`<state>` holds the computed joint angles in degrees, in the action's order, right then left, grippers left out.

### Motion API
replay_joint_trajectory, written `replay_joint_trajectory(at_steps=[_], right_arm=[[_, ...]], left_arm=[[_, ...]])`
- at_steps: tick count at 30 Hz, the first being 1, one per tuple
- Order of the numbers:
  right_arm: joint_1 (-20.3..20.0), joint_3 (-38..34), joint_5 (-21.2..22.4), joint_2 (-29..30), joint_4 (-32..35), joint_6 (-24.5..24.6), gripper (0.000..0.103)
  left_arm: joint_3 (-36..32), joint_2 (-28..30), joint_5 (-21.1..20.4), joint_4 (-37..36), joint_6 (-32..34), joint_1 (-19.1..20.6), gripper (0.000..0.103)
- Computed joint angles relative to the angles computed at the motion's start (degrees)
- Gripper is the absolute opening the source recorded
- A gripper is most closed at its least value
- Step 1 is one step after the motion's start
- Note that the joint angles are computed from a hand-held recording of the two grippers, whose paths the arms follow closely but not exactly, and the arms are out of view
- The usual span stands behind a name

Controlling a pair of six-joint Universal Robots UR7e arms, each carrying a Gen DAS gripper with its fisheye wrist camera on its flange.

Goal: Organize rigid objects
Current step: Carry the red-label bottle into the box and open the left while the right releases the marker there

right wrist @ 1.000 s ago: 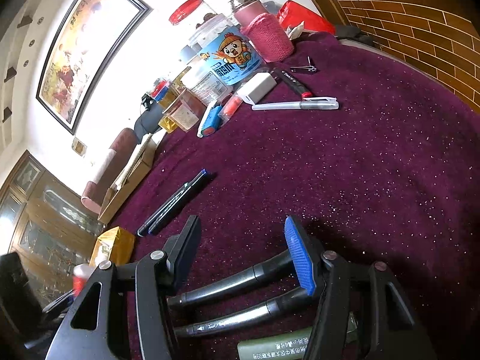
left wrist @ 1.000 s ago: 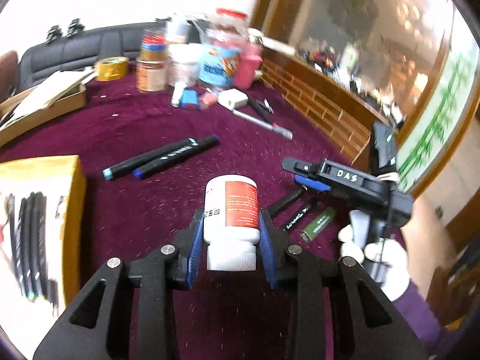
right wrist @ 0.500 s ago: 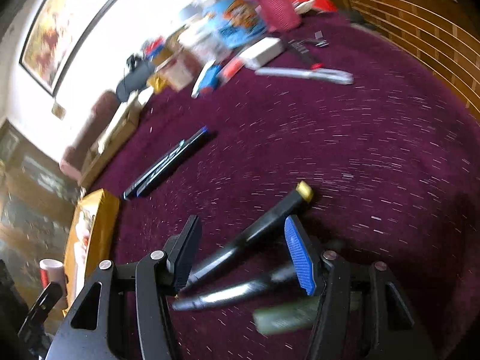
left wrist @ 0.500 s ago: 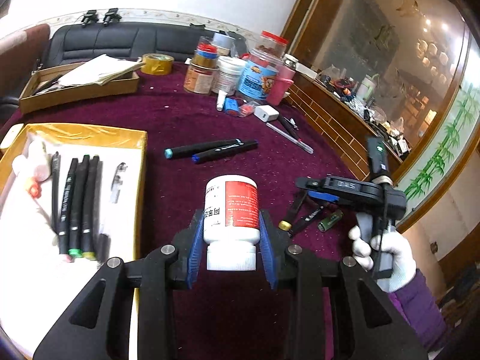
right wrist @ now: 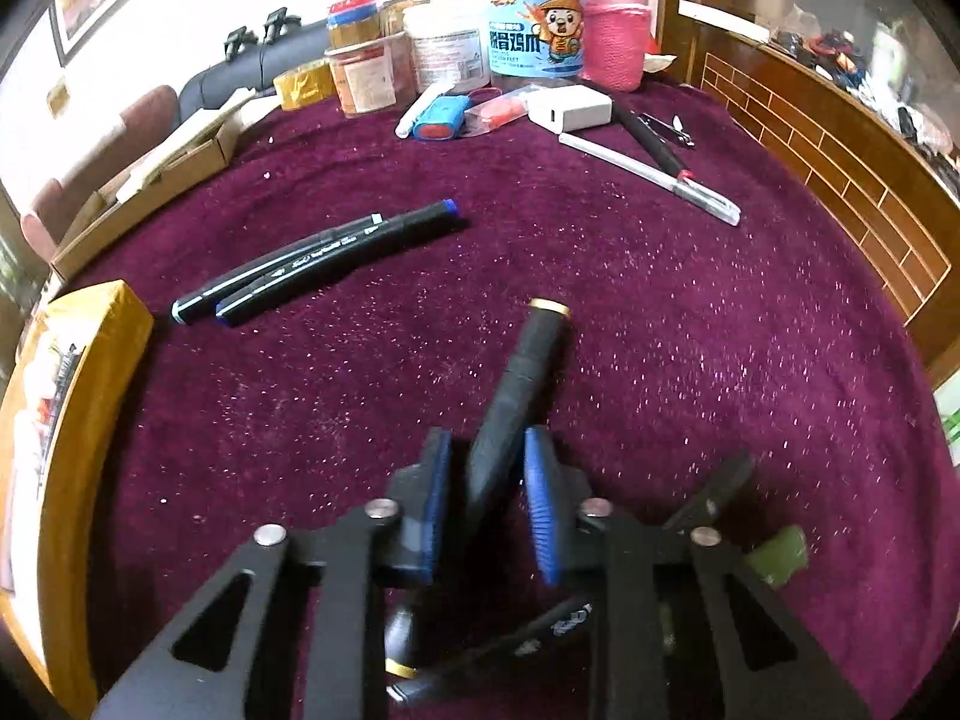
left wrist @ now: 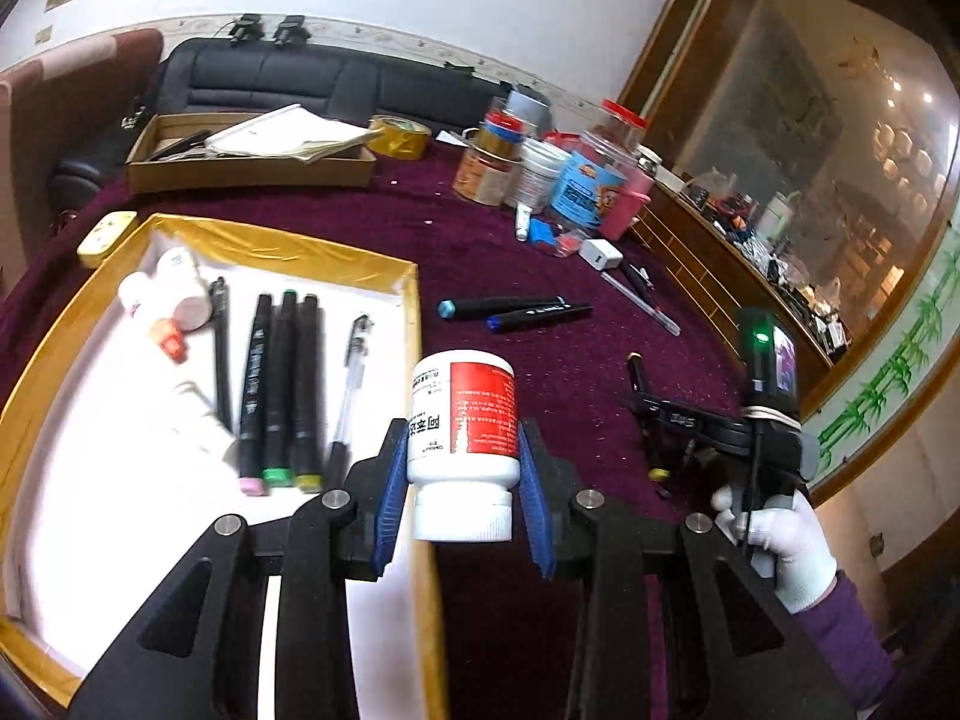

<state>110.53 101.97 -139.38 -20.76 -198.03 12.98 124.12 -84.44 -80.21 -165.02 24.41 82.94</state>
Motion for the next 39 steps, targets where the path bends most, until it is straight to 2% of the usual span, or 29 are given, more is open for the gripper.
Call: replay_joint_trajectory(at_steps=[2,7,12,17,23,33,39], right_arm=[[-0.8,2.9,6.4,-1.3,-4.6,0.6,0.013],[0.2,6.2,13.5,-2.1,-11.9,0.9,0.013],[1.6,5.9,21.3,-2.1,-12.0,1.5,0.013],[3.4,1.4,26.1,-0.4,-6.5,1.9,0.013],[6.0,-7.3,30.4,4.0,3.2,2.0,0.013],[9.6,-25.9,33.9,13.9,23.7,-0.4,0.013],[10.2,-37.1,33.6,19.6,34.8,-2.0,0.013]], left_arm=[[-0.4,-0.6,-0.2,0.1,0.2,1.0,0.032],[-2.2,-1.6,-0.4,-0.1,-0.7,4.0,0.032],[-4.5,-1.5,1.0,-0.6,-2.8,6.5,0.032],[-6.6,-0.8,1.9,0.8,-4.8,8.6,0.032],[-9.1,0.8,4.0,3.4,-6.2,10.3,0.032],[-12.1,2.8,7.2,5.0,-5.7,11.8,0.032],[-13.8,4.0,7.4,5.6,-4.8,12.2,0.032]])
